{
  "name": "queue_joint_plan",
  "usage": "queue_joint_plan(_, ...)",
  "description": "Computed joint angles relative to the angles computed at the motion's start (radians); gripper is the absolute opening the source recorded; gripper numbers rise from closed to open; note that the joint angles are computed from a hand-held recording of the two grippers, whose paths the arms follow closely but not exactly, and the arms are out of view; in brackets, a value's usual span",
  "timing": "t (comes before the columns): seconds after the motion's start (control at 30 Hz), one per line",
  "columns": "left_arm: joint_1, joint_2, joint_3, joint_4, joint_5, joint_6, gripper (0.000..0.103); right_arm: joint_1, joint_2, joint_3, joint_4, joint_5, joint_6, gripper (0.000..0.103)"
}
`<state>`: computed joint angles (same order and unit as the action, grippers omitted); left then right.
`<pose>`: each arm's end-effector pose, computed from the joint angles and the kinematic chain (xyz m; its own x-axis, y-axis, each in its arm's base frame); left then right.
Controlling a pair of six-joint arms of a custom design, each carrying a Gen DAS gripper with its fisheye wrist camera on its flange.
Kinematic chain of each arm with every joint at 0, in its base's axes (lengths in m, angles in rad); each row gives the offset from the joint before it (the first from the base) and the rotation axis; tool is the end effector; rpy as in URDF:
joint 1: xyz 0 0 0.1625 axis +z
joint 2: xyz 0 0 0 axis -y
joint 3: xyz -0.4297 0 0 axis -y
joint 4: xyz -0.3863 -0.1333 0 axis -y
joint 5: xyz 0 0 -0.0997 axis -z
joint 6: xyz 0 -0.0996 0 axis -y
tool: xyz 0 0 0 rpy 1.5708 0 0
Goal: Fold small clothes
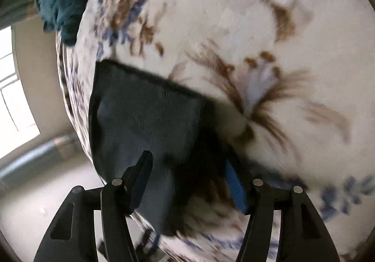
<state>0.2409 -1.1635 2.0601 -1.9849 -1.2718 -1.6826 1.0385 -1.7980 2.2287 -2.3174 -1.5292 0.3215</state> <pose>-0.4036 -0.2666 0.1247 -0.8443 -0.3172 -0.4320 -0.1906 0.9311 -0.3111 -0.0744 -0.3971 0.3563 -0.6706 0.7293 -0.1357 0.7318 0.6203 -0.2823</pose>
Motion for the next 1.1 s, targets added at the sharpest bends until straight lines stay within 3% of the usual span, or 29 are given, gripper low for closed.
queue_joint_plan(0.03, -0.001, -0.001, 0.003, -0.009, 0.0, -0.005, 0.091, 0.003, 0.011, 0.009, -0.036, -0.005, 0.021, 0.019)
queue_joint_plan(0.1, -0.003, -0.003, 0.005, -0.008, 0.004, -0.012, 0.091, 0.055, 0.015, 0.008, -0.097, -0.031, -0.028, 0.015)
queue_joint_plan(0.17, -0.006, -0.006, 0.009, -0.011, 0.011, -0.013, 0.091, 0.126, 0.005, 0.006, -0.152, -0.063, -0.153, 0.014)
queue_joint_plan(0.2, -0.006, -0.009, 0.011, -0.007, 0.011, -0.012, 0.091, 0.171, 0.014, -0.004, -0.156, -0.126, -0.206, 0.014)
queue_joint_plan(0.27, -0.005, -0.013, 0.013, -0.002, 0.016, -0.017, 0.091, 0.204, 0.045, -0.034, -0.087, -0.238, -0.233, 0.016)
queue_joint_plan(0.37, -0.01, -0.01, -0.013, 0.053, 0.049, -0.017, 0.091, 0.182, 0.088, -0.101, 0.092, -0.32, -0.187, 0.045)
queue_joint_plan(0.43, -0.015, -0.004, -0.044, 0.124, 0.096, -0.014, 0.091, 0.2, 0.069, -0.117, 0.095, -0.344, -0.194, 0.045)
queue_joint_plan(0.5, -0.007, 0.014, -0.086, 0.21, 0.158, -0.001, 0.091, 0.255, 0.058, -0.143, 0.061, -0.391, -0.226, 0.057)
queue_joint_plan(0.57, 0.016, 0.024, -0.105, 0.253, 0.201, 0.0, 0.091, 0.289, 0.08, -0.172, 0.021, -0.377, -0.276, 0.067)
queue_joint_plan(0.7, 0.063, -0.001, -0.069, 0.189, 0.242, -0.002, 0.091, 0.343, 0.304, -0.342, 0.064, -0.359, -0.419, 0.067)
queue_joint_plan(0.8, 0.094, 0.015, -0.078, 0.154, 0.266, 0.012, 0.091, 0.349, 0.481, -0.472, 0.071, -0.384, -0.485, 0.067)
queue_joint_plan(0.87, 0.114, 0.035, -0.095, 0.144, 0.272, 0.036, 0.091, 0.341, 0.545, -0.518, 0.073, -0.383, -0.509, 0.067)
queue_joint_plan(0.93, 0.132, 0.047, -0.1, 0.115, 0.28, 0.065, 0.091, 0.327, 0.589, -0.562, 0.114, -0.335, -0.502, 0.06)
queue_joint_plan(1.0, 0.147, 0.064, -0.117, 0.119, 0.286, 0.087, 0.091, 0.343, 0.597, -0.543, 0.038, -0.367, -0.533, 0.013)
queue_joint_plan(1.1, 0.169, 0.09, -0.146, 0.127, 0.297, 0.124, 0.091, 0.371, 0.587, -0.504, -0.078, -0.381, -0.568, 0.012)
